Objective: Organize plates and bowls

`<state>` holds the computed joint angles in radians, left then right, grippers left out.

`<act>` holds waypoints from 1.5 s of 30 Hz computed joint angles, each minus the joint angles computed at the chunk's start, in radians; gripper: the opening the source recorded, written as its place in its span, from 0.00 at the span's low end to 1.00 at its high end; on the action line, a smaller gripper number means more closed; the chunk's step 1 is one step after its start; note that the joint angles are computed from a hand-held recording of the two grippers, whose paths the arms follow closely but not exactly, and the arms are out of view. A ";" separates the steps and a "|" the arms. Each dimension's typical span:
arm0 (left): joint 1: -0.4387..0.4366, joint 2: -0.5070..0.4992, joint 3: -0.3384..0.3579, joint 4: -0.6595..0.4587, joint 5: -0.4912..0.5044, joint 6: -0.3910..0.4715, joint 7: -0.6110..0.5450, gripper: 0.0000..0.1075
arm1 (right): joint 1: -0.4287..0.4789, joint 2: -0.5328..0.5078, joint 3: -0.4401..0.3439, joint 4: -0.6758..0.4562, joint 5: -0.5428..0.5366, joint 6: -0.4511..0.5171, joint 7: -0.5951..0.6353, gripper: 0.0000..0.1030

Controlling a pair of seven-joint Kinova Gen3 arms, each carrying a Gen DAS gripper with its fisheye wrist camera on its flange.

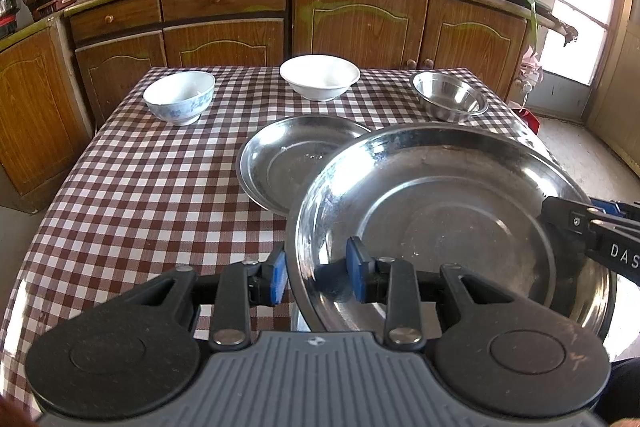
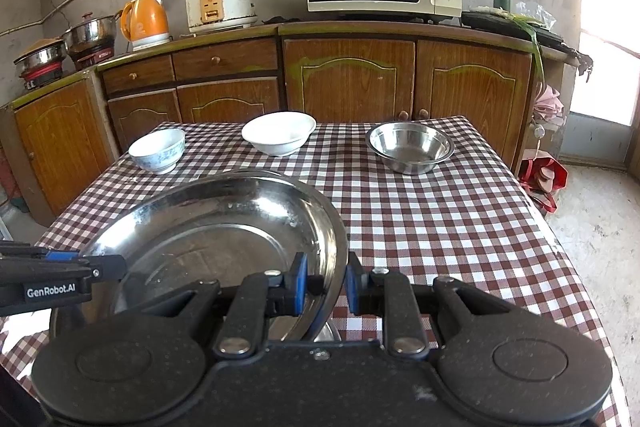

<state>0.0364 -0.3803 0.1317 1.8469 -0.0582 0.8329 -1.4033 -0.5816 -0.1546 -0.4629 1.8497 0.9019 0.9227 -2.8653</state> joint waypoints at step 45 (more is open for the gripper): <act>-0.006 -0.012 -0.016 0.052 0.008 0.038 -0.011 0.32 | -0.047 0.022 0.000 0.030 -0.062 0.004 0.018 0.25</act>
